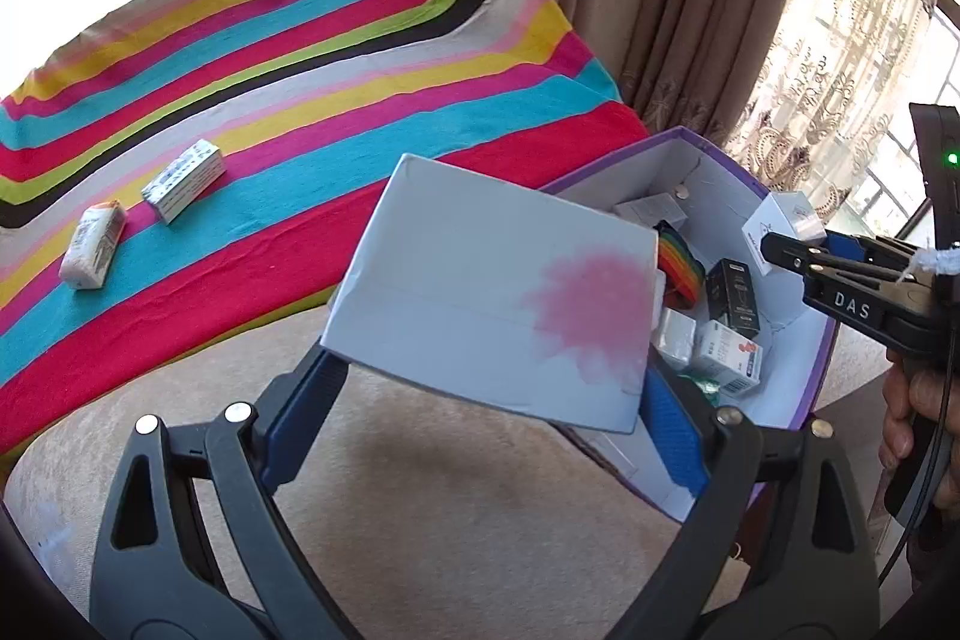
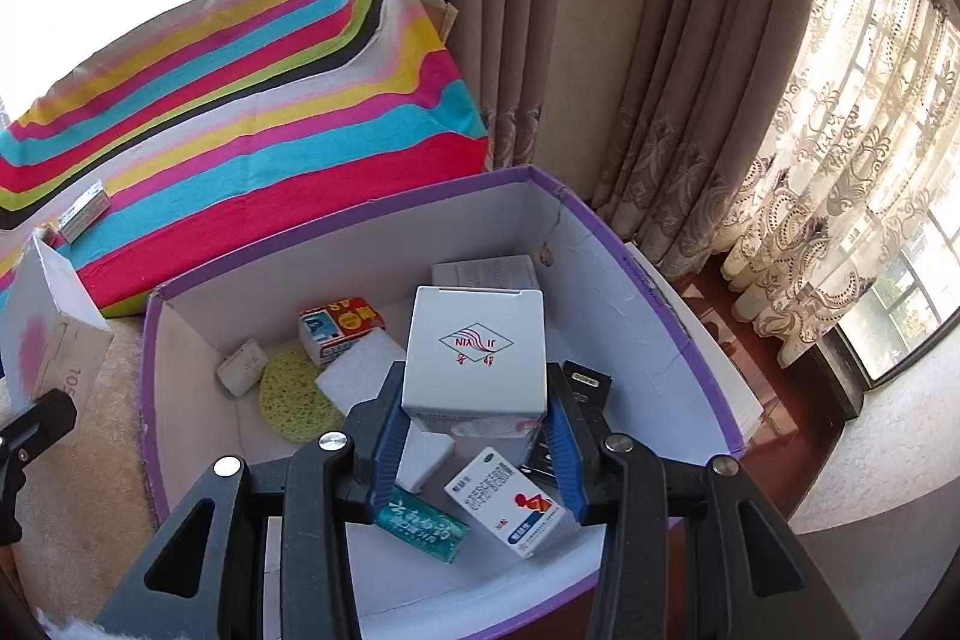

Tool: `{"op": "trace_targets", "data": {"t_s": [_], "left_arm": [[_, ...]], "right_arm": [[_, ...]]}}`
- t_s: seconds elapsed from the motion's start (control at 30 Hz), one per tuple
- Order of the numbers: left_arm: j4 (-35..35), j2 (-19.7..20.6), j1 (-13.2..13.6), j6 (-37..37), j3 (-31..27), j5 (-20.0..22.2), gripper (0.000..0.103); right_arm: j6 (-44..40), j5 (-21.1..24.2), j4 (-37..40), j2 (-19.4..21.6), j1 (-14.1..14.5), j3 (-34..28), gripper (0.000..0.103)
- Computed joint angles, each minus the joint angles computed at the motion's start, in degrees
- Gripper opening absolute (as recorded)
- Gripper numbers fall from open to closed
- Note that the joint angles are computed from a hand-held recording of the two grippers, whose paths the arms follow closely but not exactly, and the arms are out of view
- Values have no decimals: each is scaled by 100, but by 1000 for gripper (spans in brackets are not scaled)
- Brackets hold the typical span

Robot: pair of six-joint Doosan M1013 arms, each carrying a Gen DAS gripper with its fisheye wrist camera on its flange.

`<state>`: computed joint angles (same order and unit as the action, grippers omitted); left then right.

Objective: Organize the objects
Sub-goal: 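Carry both boxes into the purple box and open both tools to release them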

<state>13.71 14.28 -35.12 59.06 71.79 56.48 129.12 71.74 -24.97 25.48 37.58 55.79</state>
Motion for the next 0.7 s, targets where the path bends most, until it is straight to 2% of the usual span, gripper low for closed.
{"op": "trace_targets", "data": {"t_s": [0.33,0.47,0.7], "left_arm": [[-781,282,-61,868,-347,75,95],[-695,324,-98,834,-415,208,96],[-617,289,-68,558,-380,229,96]], "right_arm": [[192,80,-63,-97,-76,154,44],[196,82,0,-80,-87,136,52],[-39,-63,183,-33,-28,60,53]]}}
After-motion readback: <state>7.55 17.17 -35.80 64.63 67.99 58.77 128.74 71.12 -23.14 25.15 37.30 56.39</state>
